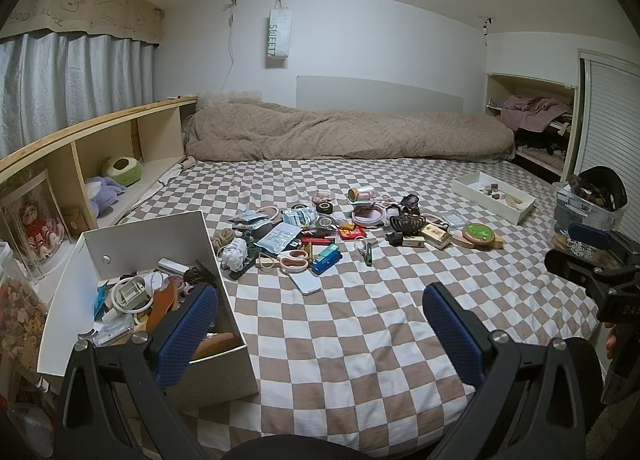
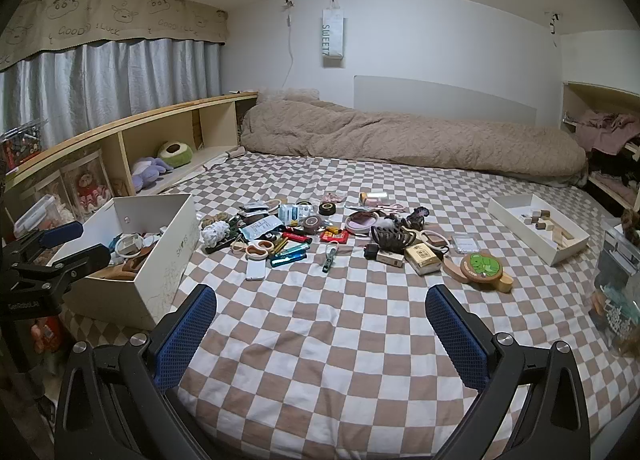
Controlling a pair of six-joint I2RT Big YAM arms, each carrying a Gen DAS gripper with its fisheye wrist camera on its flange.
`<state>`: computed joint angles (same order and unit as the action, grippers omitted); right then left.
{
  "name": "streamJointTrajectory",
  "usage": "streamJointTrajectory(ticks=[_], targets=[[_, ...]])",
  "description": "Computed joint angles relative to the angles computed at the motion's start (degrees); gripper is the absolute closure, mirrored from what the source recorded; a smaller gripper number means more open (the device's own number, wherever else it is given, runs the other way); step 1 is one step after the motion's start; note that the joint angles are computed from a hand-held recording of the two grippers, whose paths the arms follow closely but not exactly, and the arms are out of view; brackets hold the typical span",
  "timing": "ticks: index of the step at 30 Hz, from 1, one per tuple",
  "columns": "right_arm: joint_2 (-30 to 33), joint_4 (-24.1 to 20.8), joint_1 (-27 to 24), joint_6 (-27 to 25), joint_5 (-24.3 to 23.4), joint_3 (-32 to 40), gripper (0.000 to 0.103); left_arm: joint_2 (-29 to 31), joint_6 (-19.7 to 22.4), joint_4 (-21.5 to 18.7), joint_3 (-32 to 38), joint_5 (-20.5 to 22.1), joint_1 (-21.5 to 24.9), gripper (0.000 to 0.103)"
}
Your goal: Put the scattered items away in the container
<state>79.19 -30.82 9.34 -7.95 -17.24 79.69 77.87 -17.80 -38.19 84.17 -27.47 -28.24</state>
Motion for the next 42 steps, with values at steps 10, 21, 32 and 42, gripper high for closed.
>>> streamJointTrajectory(ticks=[10,21,32,42], targets=[[0.1,-0.1,-0.1,0.3,-0.3,0.2,0.000,0.1,0.0,0.2,-0.2,0.4,0.6,0.000],[1.4,-0.9,0.0,-0.1,-0.7,0.8,0.000,1.6,0.2,0.4,0.2,4.1,0.9,0.000],[5.3,-2.4,0.8,0.7,1.2,3.1,0.000,3.9,0.0,0.9,0.7,6.2,2.2,0.000],[10.8,-4.6,0.9,-0.7,2.3,7.2,0.000,7.8,-0.6,1.0,3.4,8.4,3.9,0.000]])
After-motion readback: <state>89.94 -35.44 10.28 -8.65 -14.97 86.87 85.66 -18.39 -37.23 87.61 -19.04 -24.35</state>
